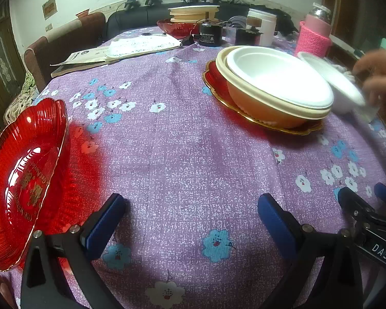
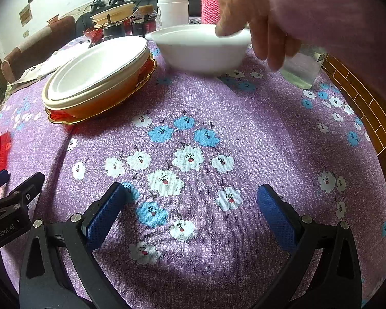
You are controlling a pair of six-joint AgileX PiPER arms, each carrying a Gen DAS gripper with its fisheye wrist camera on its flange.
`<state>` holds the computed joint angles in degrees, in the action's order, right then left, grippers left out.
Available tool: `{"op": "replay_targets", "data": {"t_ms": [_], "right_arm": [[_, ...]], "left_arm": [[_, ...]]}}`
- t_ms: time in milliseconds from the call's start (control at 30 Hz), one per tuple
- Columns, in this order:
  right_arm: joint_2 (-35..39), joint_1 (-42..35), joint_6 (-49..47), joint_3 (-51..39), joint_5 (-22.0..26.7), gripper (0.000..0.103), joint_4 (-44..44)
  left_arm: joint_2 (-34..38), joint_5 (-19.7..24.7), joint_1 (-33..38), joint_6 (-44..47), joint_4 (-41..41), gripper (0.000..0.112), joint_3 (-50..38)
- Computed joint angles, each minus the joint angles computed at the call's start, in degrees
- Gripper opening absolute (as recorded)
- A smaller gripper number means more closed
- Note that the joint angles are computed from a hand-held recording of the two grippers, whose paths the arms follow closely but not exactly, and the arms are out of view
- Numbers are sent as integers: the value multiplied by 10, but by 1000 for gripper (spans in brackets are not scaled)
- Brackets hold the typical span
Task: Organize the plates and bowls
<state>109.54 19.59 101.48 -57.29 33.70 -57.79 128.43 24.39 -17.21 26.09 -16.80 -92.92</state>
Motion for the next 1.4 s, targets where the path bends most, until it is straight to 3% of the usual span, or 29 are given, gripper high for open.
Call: {"op": "replay_targets", "data": {"t_ms": [1400], "right_arm": [[0, -1, 0, 1, 0, 103, -1]], "left_arm": [[1, 3, 1, -4, 1, 102, -4]]}}
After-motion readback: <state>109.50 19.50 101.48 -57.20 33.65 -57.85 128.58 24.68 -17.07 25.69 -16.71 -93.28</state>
